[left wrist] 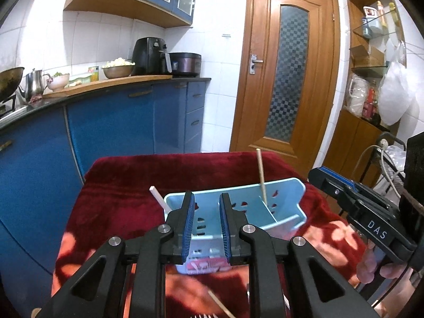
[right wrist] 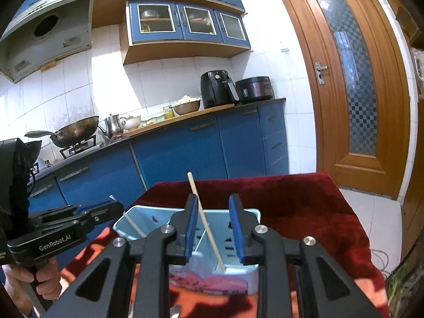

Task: Organize utensils
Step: 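Lower both items into the holder and open both tools, then move both tools back down to the remaining utensils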

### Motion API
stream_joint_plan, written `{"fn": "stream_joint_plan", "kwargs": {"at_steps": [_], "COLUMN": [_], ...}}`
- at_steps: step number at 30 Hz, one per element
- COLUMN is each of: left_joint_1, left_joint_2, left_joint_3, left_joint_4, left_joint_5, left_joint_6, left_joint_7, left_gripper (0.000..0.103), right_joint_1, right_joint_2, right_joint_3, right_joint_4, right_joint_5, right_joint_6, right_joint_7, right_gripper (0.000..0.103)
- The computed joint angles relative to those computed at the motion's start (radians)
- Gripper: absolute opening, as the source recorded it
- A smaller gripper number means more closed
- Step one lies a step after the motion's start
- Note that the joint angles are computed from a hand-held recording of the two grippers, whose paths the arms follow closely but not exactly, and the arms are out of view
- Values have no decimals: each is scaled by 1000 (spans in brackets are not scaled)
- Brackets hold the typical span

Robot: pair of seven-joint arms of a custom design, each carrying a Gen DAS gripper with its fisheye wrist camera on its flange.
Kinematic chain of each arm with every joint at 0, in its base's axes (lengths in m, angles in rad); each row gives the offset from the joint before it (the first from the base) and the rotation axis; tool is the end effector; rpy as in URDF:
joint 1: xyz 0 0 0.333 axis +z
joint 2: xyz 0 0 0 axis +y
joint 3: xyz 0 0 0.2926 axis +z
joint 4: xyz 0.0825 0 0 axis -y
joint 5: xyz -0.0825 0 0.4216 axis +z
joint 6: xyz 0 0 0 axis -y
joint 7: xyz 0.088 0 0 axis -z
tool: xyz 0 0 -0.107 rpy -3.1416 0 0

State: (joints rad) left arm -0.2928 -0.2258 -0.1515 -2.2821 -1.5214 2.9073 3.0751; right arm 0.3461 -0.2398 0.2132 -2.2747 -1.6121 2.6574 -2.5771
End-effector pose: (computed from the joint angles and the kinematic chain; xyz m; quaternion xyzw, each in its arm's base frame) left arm 0.5108 -0.1784 0.4581 -0.4067 0.7560 -0.4746 0.1945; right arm 0.4465 0.3161 0.4557 -0.5079 0.6493 -0.3450 0.4487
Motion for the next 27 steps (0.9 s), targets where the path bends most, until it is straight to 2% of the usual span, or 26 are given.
{"fn": "stream_joint_plan", "kwargs": {"at_steps": [7,17,21,27], "left_joint_1": [-14,-39,-37,-35], "left_joint_2": [-114,-262,-304,-339], "left_joint_3": [14,65,78,101], "left_joint_4": [-107,-270,-324,-383], "left_joint_5": [99,381,499,616], "left_joint_6": [1,-48,-84,-108], "left_joint_7": [-84,-344,-453,-549], "left_gripper": [19,19,19,19], "right_joint_1": [27,28,35,58], "right_joint_2": [-65,-158,-186,-215], "right_joint_3": [29,79,104,119], "right_joint_4": [-53,-151,-181,-227], "right_joint_5": [186,417,501,626], "right_joint_6": [-21,7,-19,-24], "right_joint_7": [-106,-207,-256,-332], "right_gripper": [27,27,27,27]}}
